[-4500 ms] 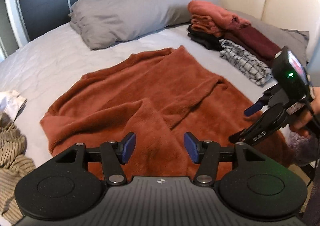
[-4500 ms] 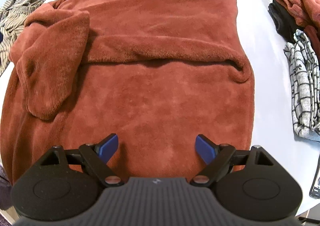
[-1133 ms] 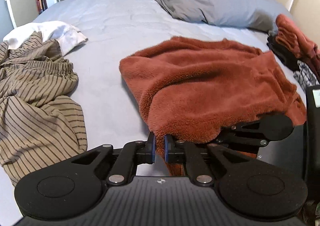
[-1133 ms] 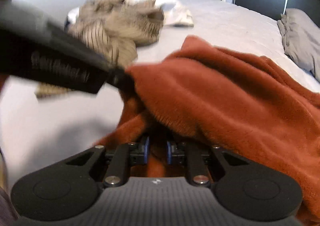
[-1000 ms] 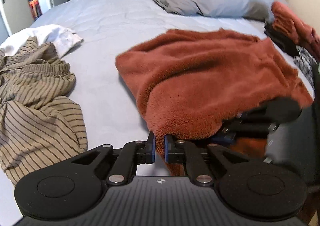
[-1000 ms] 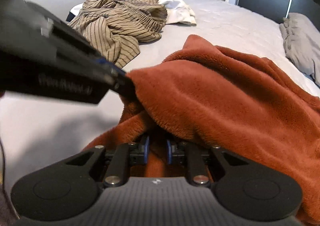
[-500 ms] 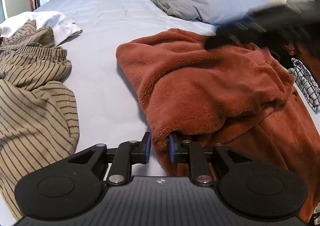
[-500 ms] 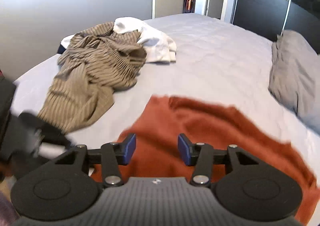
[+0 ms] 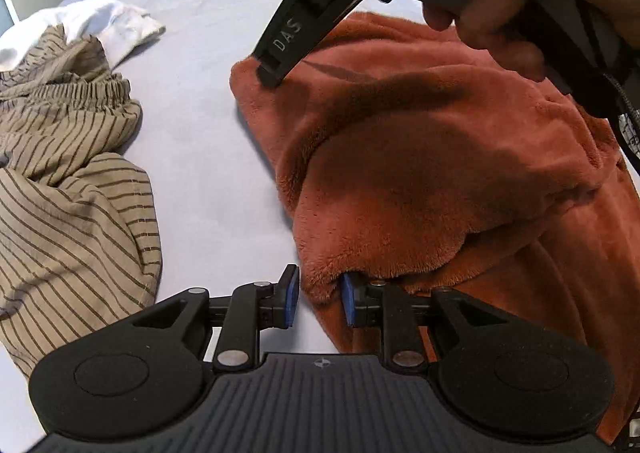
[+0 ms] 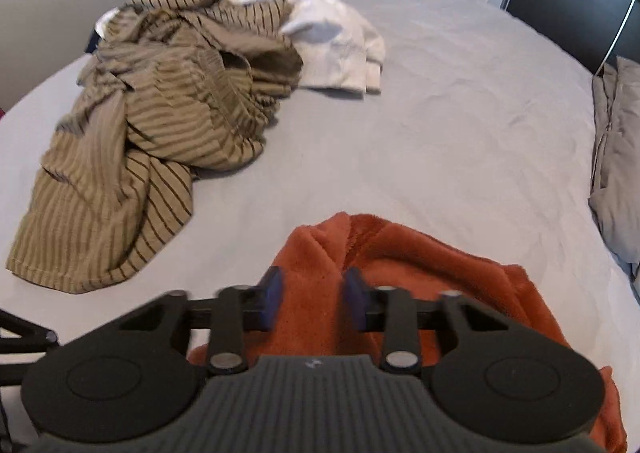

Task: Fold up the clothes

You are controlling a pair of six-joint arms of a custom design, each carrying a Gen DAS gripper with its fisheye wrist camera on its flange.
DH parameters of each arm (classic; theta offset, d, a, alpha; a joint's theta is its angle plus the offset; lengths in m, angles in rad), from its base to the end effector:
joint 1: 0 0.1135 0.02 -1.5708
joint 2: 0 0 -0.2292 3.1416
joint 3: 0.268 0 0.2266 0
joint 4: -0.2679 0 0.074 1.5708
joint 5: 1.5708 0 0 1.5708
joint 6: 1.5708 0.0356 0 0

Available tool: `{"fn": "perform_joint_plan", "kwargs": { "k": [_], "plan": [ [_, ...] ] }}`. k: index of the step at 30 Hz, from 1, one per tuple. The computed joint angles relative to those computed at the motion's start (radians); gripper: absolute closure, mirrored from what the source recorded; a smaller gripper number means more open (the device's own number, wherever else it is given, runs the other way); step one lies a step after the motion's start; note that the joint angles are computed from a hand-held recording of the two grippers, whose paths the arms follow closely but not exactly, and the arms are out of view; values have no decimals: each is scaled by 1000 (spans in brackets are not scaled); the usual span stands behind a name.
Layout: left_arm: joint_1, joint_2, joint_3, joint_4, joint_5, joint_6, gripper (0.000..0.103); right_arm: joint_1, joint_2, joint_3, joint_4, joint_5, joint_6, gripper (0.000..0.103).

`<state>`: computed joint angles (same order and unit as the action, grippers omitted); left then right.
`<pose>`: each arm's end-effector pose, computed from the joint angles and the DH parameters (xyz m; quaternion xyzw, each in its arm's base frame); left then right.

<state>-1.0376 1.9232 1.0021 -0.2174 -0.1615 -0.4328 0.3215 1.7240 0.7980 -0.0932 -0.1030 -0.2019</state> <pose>0.1700 -0.2768 0.0918 0.2734 0.9345 -0.0850 0.2114 0.2755 0.0956 0.1083 -0.2621 0.9246 0.0657 0.2686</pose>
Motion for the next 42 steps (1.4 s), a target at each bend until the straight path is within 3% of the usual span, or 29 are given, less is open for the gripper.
{"fn": "perform_joint_plan", "kwargs": {
  "k": [2, 5, 11, 13, 14, 17, 23, 25, 27, 28, 29, 34, 42],
  "plan": [
    [9, 19, 38, -46, 6, 3, 92, -3, 28, 22, -18, -5, -9, 94],
    [-6, 43, 90, -117, -23, 27, 95, -5, 24, 5, -1, 13, -20, 97],
    [-31, 75, 137, -196, -66, 52, 97, -95, 63, 4, 124, 48, 135, 103],
    [-37, 82, 145, -224, -64, 55, 97, -97, 58, -29, 214, 128, 127, 103],
    [-41, 74, 134, -219, -71, 50, 97, -119, 55, -31, 226, 115, 126, 103],
    [-42, 51, 116, -208, -69, 49, 97, -215, 26, -2, 119, -24, 131, 102],
    [-22, 8, 126, -251, -15, 105, 94, -426, -161, -79, -61, -149, -66, 97],
    [-9, -29, 122, -270, 6, 118, 87, -551, -209, -78, -151, -199, -139, 94],
    [8, -79, 119, -291, 31, 123, 76, -688, -246, -65, -236, -241, -218, 77],
    [17, -102, 116, -291, 38, 123, 68, -758, -263, -59, -273, -256, -260, 60],
    [24, -124, 113, -285, 34, 118, 61, -827, -278, -54, -302, -269, -300, 58],
    [63, -108, 161, -236, -13, 51, 59, -1114, -242, 25, -443, -293, -484, 59],
    [85, 18, 299, -252, -6, -54, 59, -1392, -97, 104, -693, -428, -626, 62]
  ]
}}
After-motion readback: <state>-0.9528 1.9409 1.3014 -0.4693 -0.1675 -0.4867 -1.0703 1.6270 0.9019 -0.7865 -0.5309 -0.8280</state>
